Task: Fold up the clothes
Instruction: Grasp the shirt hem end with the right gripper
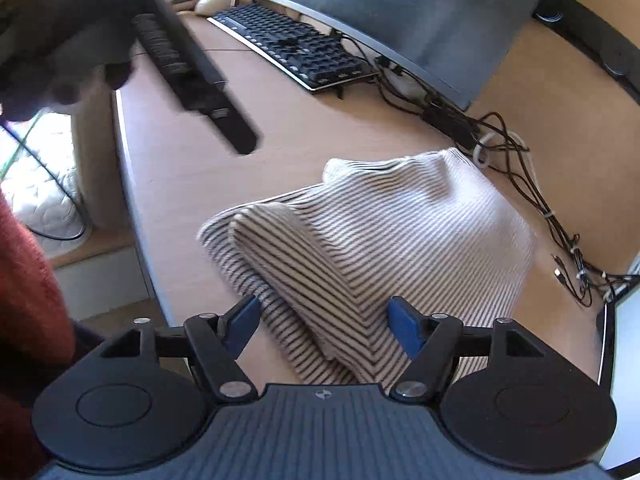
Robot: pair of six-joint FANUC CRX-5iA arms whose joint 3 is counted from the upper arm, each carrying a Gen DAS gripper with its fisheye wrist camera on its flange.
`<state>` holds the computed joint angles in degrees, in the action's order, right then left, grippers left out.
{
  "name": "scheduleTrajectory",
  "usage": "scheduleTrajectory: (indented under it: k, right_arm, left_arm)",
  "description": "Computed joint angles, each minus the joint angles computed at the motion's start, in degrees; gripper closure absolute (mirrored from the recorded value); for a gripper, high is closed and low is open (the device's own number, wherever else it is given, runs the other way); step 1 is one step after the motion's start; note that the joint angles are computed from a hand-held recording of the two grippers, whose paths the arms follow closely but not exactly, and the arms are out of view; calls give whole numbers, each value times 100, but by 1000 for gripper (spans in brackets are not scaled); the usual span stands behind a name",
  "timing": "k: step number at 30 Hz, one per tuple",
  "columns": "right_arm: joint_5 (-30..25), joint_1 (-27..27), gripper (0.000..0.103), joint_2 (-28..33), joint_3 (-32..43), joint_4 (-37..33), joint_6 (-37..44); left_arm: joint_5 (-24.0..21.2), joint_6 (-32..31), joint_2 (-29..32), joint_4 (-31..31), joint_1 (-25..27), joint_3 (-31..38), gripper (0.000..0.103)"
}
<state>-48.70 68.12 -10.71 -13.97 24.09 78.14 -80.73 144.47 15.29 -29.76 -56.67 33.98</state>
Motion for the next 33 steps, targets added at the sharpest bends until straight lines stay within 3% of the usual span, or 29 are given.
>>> scheduleTrajectory:
  k: [4, 9, 13, 17, 18, 20, 24, 28, 30, 33]
  right_arm:
    - [-263, -707, 35, 225, 776, -1622, -612]
    - [-268, -1118, 35, 265, 969, -2334, -760]
    - [-298, -947, 35, 233, 881, -2019, -696]
    - [-284, -514, 34, -23, 477, -1143, -796]
    - [-260, -399, 33, -103, 350, -929, -727]
    - [-236, -219, 21, -214, 188, -698, -480]
    - [-129, 61, 19, -236, -49, -252, -179]
    - [117, 261, 21, -168, -537, 828, -561]
    - [-6, 119, 30, -87, -312, 497, -754]
    - [-243, -291, 31, 47, 254, -540, -902]
  left_arm:
    - [207, -475, 37, 204, -44, -47, 0]
    - [487, -1406, 145, 504, -74, -69, 0]
    - [303, -2155, 534, 602, -66, 277, 0]
    - [-99, -2444, 937, 452, -119, 774, 0]
    - [-119, -2359, 945, 430, -109, 786, 0]
    - [-75, -2051, 894, 499, -20, 706, 0]
    - [169, -1447, 735, 834, 228, 487, 0]
    - [5, -1542, 853, 781, 196, 718, 0]
    - [-64, -1595, 884, 742, 170, 799, 0]
    - [6, -1530, 778, 674, 125, 725, 0]
